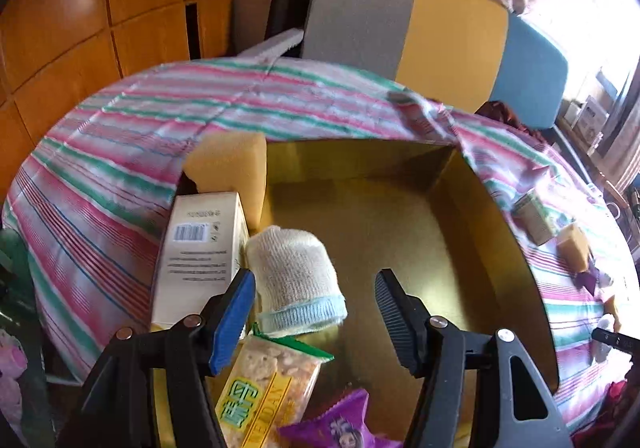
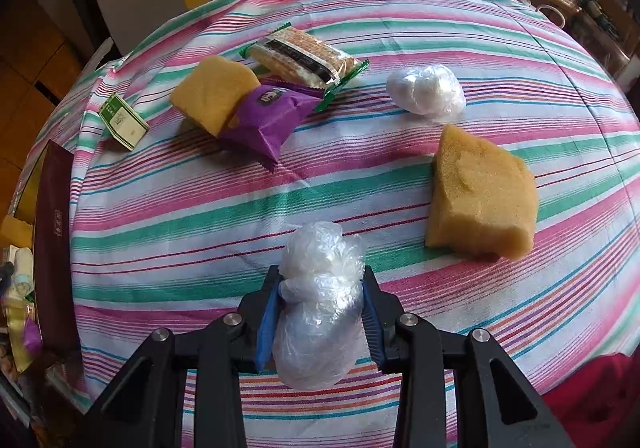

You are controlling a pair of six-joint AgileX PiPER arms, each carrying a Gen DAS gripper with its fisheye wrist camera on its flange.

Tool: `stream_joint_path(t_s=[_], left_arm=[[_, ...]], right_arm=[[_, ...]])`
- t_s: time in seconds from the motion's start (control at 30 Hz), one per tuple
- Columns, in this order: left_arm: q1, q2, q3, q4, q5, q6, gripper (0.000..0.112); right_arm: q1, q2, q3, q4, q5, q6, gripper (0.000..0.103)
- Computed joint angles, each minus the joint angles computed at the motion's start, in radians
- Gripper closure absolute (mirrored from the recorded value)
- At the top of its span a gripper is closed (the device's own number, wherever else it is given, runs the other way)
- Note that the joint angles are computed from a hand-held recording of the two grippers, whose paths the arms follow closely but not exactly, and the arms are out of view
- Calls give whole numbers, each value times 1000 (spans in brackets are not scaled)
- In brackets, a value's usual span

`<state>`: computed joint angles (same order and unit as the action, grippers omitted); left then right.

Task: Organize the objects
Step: 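Lower the grey sock into the gold tray and open the left gripper, then carry the plastic bundle into the gold tray and open the right gripper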

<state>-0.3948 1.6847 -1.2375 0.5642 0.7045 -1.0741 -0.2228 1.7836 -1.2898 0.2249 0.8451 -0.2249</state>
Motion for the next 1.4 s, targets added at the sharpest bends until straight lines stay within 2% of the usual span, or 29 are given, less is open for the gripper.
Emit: stream_joint_path(t_s=[0.2,0.3,0.4,0.47,0.67,0.8,0.93,1.2,1.33,1.4], left_arm=[[-50,-122,85,104,6,-51,49],[-63,-170,117,141,14,-71,49],[-62,-205,142,147,9,-75,49],[-50,-222,158,137,-6,-73,49],[-22,-259,209,111,-45,-64,48],[21,-288,244,66,-77,-25,48],[90,-326,277,29,-93,4,48],[196,-353,315,-35,-128,53,48],[192,-343,320,-42,-139,63,48],[181,-334,316,-40,-135,62,48]], right_arm=[[-2,-25,18,0,-23,4,67],[-21,-70,42,67,-45,-48,67],[-12,-116,53,149,-30,-96,67],[43,-148,52,178,-33,-103,67],[324,-179,-29,215,-42,-95,67],[512,-126,-123,199,-27,-59,67],[662,-6,-238,145,-6,-5,67],[802,260,-440,48,50,121,66],[845,329,-494,80,80,100,64],[858,330,-479,115,54,73,63]])
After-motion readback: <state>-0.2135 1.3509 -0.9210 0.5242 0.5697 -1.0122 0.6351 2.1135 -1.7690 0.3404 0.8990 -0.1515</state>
